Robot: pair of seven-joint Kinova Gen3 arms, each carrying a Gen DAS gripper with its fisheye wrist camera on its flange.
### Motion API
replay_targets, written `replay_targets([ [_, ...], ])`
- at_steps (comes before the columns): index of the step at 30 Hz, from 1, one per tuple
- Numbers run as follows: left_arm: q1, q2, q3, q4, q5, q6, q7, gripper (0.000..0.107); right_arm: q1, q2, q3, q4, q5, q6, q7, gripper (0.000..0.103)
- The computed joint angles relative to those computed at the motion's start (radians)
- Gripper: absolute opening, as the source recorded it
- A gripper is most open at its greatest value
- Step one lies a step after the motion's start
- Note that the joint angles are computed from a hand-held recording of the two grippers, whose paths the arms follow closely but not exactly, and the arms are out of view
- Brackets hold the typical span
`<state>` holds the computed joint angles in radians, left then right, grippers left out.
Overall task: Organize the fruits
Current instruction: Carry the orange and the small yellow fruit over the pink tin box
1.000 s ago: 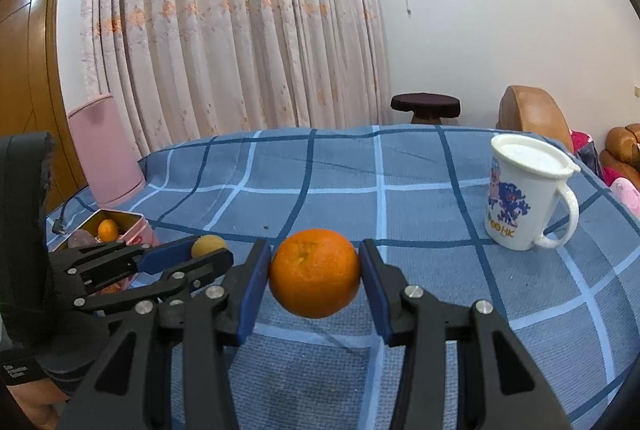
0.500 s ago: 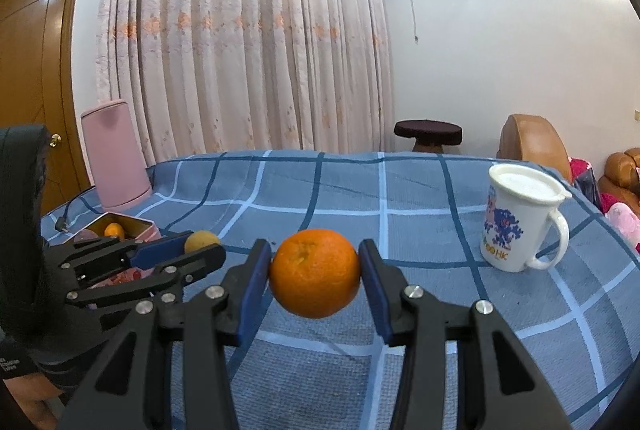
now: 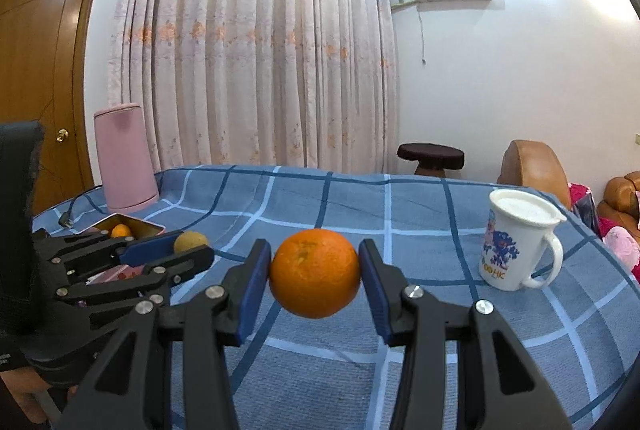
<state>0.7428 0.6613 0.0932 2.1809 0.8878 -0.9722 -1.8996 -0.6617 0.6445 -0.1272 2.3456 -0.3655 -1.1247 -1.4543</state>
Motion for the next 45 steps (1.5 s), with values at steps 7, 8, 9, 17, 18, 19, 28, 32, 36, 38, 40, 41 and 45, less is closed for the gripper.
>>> replay_targets([
  [7, -0.005, -0.006, 0.001, 0.035, -0.013, -0.026, 0.042, 0.028, -0.017, -0.007, 0.0, -0.012, -0.012, 0.031, 0.018, 0.048],
  [8, -0.006, -0.007, 0.001, 0.041, -0.015, -0.031, 0.051, 0.028, -0.024, -0.007, -0.001, -0.014, -0.018, 0.033, 0.024, 0.048],
  [9, -0.005, -0.009, 0.002, 0.048, -0.016, -0.037, 0.059, 0.028, -0.025, -0.007, -0.001, -0.015, -0.018, 0.033, 0.026, 0.048],
  [17, -0.008, -0.021, 0.001, 0.083, -0.016, -0.056, 0.089, 0.028, -0.043, -0.006, -0.006, -0.039, -0.023, 0.068, 0.045, 0.048],
  [18, -0.009, -0.023, 0.001, 0.086, -0.014, -0.054, 0.091, 0.028, -0.038, -0.007, -0.008, -0.042, -0.014, 0.075, 0.04, 0.048],
  [19, -0.012, -0.025, 0.001, 0.089, -0.015, -0.051, 0.094, 0.028, -0.035, -0.008, -0.01, -0.043, -0.007, 0.08, 0.035, 0.048],
  [28, 0.007, -0.058, -0.001, 0.132, 0.034, -0.076, 0.09, 0.028, -0.048, -0.051, -0.016, -0.054, 0.011, 0.113, 0.042, 0.048],
  [32, 0.007, -0.078, -0.002, 0.156, 0.061, -0.088, 0.086, 0.028, -0.057, -0.068, -0.022, -0.078, 0.023, 0.14, 0.058, 0.048],
  [36, 0.002, -0.1, -0.001, 0.185, 0.087, -0.1, 0.09, 0.028, -0.072, -0.075, -0.024, -0.115, 0.026, 0.181, 0.083, 0.048],
  [38, -0.005, -0.11, -0.002, 0.202, 0.09, -0.106, 0.096, 0.028, -0.077, -0.078, -0.027, -0.137, 0.033, 0.206, 0.093, 0.048],
  [40, -0.014, -0.122, -0.004, 0.221, 0.096, -0.109, 0.106, 0.028, -0.083, -0.08, -0.029, -0.157, 0.038, 0.225, 0.101, 0.048],
  [41, -0.016, -0.126, -0.004, 0.229, 0.101, -0.112, 0.109, 0.028, -0.088, -0.081, -0.03, -0.171, 0.041, 0.239, 0.108, 0.048],
  [45, -0.034, -0.145, -0.01, 0.258, 0.113, -0.109, 0.118, 0.028, -0.099, -0.081, -0.035, -0.209, 0.056, 0.275, 0.122, 0.048],
])
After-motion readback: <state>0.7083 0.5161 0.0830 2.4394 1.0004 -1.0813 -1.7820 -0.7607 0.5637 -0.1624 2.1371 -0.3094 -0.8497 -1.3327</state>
